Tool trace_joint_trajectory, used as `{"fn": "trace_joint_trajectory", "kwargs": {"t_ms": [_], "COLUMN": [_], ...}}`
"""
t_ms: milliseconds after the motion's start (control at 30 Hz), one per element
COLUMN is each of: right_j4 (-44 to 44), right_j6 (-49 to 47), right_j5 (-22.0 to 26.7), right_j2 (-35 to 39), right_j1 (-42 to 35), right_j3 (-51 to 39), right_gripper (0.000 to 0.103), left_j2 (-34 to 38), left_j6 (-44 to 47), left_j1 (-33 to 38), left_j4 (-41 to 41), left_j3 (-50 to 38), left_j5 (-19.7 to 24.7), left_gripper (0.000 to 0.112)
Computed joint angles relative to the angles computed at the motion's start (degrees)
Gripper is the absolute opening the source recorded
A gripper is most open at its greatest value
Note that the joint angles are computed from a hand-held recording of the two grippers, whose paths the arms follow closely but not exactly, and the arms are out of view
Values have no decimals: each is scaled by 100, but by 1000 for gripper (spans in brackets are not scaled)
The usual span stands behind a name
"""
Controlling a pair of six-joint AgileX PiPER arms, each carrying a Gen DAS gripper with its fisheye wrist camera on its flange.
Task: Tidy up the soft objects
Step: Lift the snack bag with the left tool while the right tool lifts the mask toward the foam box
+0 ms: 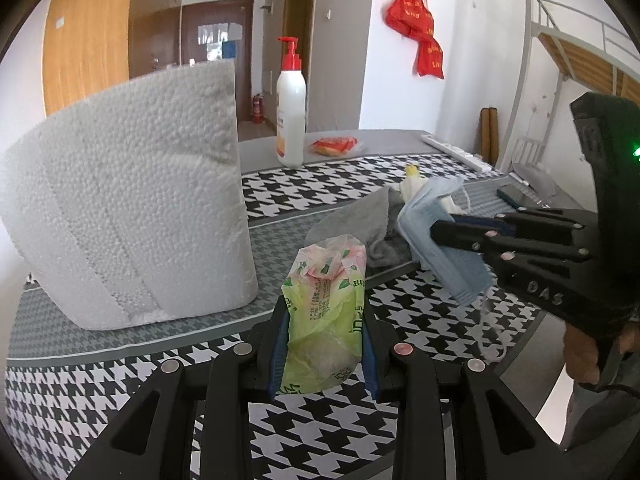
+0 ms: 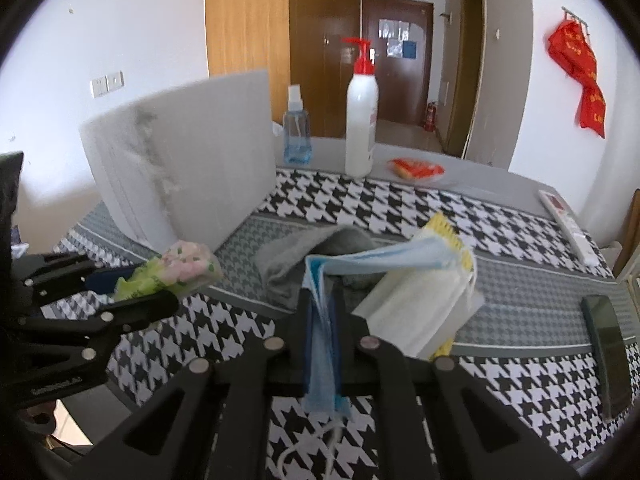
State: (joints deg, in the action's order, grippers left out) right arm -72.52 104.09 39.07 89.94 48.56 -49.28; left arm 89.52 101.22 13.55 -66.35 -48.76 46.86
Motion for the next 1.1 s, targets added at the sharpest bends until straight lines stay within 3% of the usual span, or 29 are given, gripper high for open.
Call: {"fn": "trace_joint_trajectory", "kwargs": {"t_ms": [200, 433, 600, 800, 933, 1000, 1100], "right_j4": [-184, -106, 61, 391, 543, 745, 947], "right_j6": [201, 96, -198, -658, -797, -940, -1082], "right_j5": [378, -98, -268, -552, -662, -774, -866], "right_j2": [-387, -362, -86, 215, 383, 462, 533], "right_j1": [324, 139, -29, -270, -421, -541, -632], "right_j3": [157, 214, 22, -201, -275, -323, -361], "right_gripper": [11, 12, 41, 41, 39, 22, 10], "left_j2": [-351, -597, -553, -427, -398, -404, -397], "left_j6": [-32, 1, 33, -12, -43, -32, -30], "left_j1": [176, 373, 378, 369, 360, 352, 341], "left_j4": [-13, -31, -74, -100, -106, -107, -131], "left_j3": [97, 166, 181, 84, 68, 68, 57], "left_j5": [231, 394, 333, 334, 308, 314, 310], "left_gripper": [33, 33, 33, 33, 33, 33, 33]}}
